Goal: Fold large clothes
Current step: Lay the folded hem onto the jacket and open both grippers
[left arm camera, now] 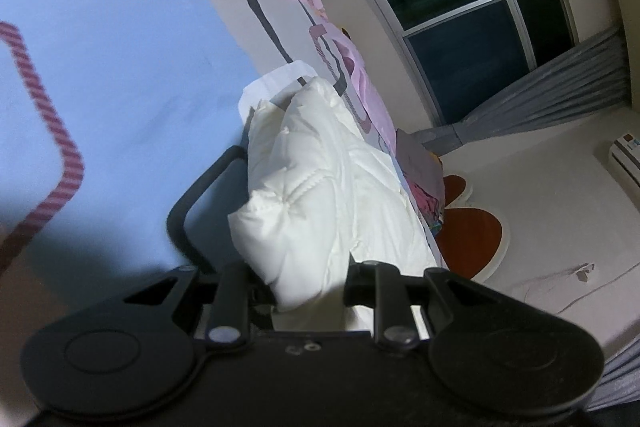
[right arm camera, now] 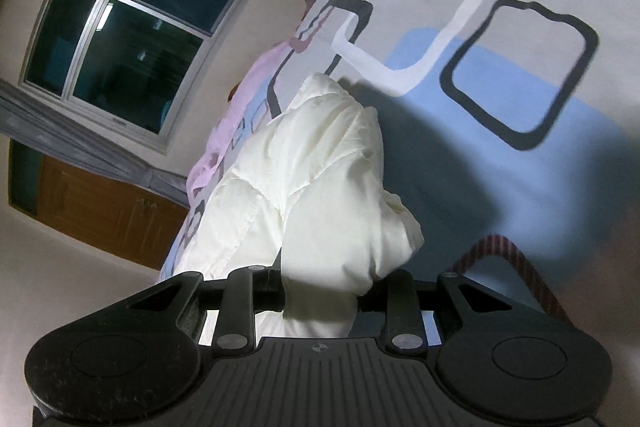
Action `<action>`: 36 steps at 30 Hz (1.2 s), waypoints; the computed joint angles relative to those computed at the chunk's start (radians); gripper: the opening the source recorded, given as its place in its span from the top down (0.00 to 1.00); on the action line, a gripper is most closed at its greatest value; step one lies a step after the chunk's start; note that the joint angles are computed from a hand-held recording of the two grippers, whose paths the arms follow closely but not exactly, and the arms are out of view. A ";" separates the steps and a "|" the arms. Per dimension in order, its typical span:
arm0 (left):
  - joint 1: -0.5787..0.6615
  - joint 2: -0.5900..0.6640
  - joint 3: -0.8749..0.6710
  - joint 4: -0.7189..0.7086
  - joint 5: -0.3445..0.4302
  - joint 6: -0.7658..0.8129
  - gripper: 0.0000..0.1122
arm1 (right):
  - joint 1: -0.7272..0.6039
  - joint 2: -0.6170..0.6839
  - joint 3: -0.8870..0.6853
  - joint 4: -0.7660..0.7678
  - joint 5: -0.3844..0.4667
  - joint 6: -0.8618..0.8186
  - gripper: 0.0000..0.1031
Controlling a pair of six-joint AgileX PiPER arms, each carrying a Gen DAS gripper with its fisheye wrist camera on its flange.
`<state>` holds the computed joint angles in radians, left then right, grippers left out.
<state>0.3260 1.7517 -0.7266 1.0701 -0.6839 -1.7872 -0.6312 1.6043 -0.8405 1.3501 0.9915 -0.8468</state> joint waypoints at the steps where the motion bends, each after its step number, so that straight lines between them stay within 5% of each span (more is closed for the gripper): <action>1: 0.002 -0.006 0.015 -0.013 -0.007 0.013 0.80 | -0.009 -0.003 0.008 0.000 0.008 -0.006 0.73; 15: -0.009 -0.045 0.135 -0.096 -0.001 0.133 0.78 | -0.075 0.064 0.014 -0.040 0.072 -0.045 0.73; 17: -0.011 -0.032 0.118 -0.072 0.021 0.108 0.66 | -0.060 0.085 -0.008 -0.045 0.065 -0.031 0.68; 19: -0.019 -0.040 0.114 -0.061 0.065 0.067 0.51 | -0.052 0.087 -0.023 -0.075 0.038 0.013 0.39; 20: -0.017 -0.050 0.126 -0.076 0.061 0.074 0.47 | -0.057 0.067 -0.014 -0.078 0.007 0.020 0.33; 23: -0.026 -0.133 0.186 -0.122 0.100 0.088 0.29 | -0.117 0.024 0.010 -0.074 0.016 0.012 0.31; 25: -0.025 -0.192 0.233 -0.133 0.111 0.104 0.29 | -0.170 -0.024 0.035 -0.063 0.037 -0.035 0.32; 26: -0.018 -0.211 0.251 -0.119 0.104 0.096 0.30 | -0.188 -0.047 0.040 -0.067 0.048 -0.058 0.38; 27: -0.015 -0.226 0.267 -0.116 0.099 0.094 0.30 | -0.191 -0.077 0.033 -0.095 0.049 -0.061 0.56; 30: -0.023 -0.230 0.284 -0.124 0.091 0.105 0.33 | -0.146 -0.158 0.029 -0.133 0.011 -0.069 0.72; 32: -0.041 -0.199 0.270 -0.147 0.084 0.115 0.38 | -0.092 -0.206 0.032 -0.148 -0.038 -0.074 0.73; 36: -0.066 -0.136 0.217 -0.183 0.089 0.117 0.42 | 0.119 -0.352 0.041 -0.428 -0.396 0.214 0.75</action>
